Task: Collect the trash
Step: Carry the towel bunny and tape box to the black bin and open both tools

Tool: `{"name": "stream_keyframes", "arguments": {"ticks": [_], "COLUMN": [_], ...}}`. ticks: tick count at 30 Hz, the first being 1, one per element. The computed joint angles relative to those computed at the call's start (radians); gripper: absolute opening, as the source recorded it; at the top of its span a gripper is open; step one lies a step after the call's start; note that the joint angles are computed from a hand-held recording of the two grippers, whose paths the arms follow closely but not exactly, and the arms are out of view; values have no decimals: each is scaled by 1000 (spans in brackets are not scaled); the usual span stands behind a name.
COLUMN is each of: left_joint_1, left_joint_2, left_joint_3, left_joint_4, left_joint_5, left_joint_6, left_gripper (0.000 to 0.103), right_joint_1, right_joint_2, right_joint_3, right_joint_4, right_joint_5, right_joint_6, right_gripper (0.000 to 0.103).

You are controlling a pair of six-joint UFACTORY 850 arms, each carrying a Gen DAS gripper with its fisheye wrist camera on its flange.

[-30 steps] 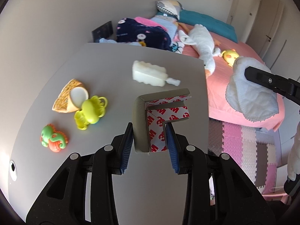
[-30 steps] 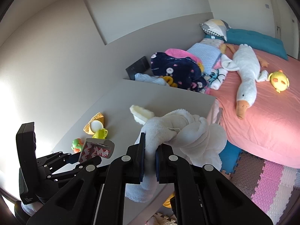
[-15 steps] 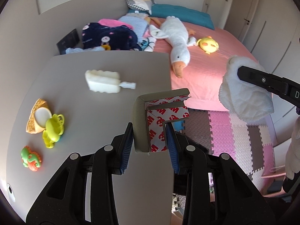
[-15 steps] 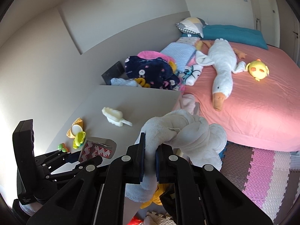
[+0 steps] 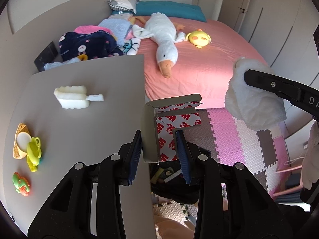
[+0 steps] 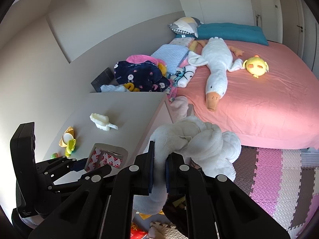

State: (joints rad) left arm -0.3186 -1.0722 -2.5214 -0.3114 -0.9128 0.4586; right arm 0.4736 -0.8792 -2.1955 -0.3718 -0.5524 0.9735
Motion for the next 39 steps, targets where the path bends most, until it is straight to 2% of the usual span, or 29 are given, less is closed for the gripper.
{"name": "stream_keyframes", "arguments": {"ticks": [11,23,27,28,29,30,31,33,39], "left_joint_1": [-22,-39,-43,-48,-52,-56,-60,-56,-45], "left_joint_2": [-19,1,-31,-44,-49,-38,-12,10,10], "left_joint_3": [-27,36,-4,-23,-28,-6,42,81,77], "left_joint_4": [-24,-24,-6,13,36,68,84,79,93], "left_joint_5": [-44,-81,-152,-178,-190,-178,-146,-125,-112], "left_joint_6": [57,84,77,67,52,30,20,22,0], "left_gripper": [35,35,35,44,65,75,80,80,80], "right_joint_1": [-7,-16,-22,-27,-28,-29,-27,-23,-22], "right_joint_2": [79,94,76,60,48,40,34,42,57], "right_joint_3": [136,190,169,144,124,113,105,123,145], "right_joint_4": [-42,48,134,184,208,219,206,169,140], "right_joint_5": [-5,-37,-76,-108,-144,-172,-196,-196,-181], "right_joint_6": [80,25,-55,-104,-119,-118,-96,-58,-24], "right_gripper": [10,10,11,19,26,43,53,53,53]}}
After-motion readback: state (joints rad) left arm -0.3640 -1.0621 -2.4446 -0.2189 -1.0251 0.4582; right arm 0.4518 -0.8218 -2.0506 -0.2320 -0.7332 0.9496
